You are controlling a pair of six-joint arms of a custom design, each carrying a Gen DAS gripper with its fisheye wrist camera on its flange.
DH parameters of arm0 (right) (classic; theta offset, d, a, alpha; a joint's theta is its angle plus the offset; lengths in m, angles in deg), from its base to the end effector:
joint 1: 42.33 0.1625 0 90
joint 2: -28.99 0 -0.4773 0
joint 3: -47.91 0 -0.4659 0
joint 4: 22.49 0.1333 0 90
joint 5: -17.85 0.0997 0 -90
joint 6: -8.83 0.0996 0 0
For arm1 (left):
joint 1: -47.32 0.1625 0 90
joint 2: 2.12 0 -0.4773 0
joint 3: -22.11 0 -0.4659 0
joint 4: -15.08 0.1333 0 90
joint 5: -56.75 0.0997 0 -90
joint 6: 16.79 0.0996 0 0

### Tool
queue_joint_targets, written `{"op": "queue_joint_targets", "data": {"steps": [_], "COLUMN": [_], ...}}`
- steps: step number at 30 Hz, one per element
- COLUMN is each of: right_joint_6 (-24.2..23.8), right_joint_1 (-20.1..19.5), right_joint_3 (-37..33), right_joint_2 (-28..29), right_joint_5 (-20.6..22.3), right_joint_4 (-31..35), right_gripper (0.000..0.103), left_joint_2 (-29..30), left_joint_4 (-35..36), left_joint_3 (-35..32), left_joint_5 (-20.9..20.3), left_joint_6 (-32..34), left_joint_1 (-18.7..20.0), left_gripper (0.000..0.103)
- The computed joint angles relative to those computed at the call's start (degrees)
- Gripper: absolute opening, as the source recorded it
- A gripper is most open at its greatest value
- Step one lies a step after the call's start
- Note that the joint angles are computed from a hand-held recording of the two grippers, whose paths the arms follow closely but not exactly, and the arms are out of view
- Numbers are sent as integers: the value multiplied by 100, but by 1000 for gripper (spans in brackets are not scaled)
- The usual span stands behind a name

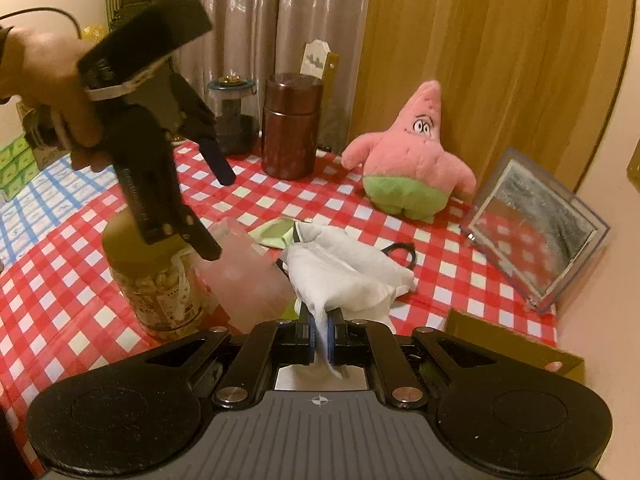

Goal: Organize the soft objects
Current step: 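Grasp the clear plastic bag with the left gripper while the right gripper holds the white cloth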

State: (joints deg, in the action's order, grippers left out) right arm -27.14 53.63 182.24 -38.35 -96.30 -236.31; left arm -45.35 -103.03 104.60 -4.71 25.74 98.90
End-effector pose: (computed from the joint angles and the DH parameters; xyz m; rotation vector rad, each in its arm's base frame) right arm 0.1436 -0.4843 0.2079 0.5706 -2.2284 1.0676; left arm -0.3488 -0.7309 0.0895 1.7618 1.9637 0.2813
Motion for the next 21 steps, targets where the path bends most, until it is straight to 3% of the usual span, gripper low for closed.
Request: {"op": "queue_joint_targets", "data": {"steps": [5, 10, 13, 16, 18, 21], "right_joint_6": [-37, -54, -52, -13, -3, 14], "right_joint_1": [-120, -171, -192, -215, -232, -235], "right_joint_3": [-117, -210, -266, -300, -315, -306], "right_joint_2": [25, 116, 197, 250, 270, 287], "right_joint_5": [79, 149, 184, 198, 201, 172], "right_joint_4": [122, 129, 77, 45, 38, -2], "right_gripper": [6, 6, 6, 6, 6, 6], "left_joint_2": [447, 689, 762, 801, 803, 759], "left_joint_4": [962, 1396, 1538, 1645, 1725, 1672], "left_joint_3": [-601, -840, -894, -891, -894, -799], "left_joint_5": [109, 359, 485, 594, 592, 627], "left_joint_6": [-498, -740, -795, -833, -874, -834], "left_joint_1": [41, 52, 62, 73, 89, 83], "left_gripper": [93, 84, 75, 62, 48, 37]}}
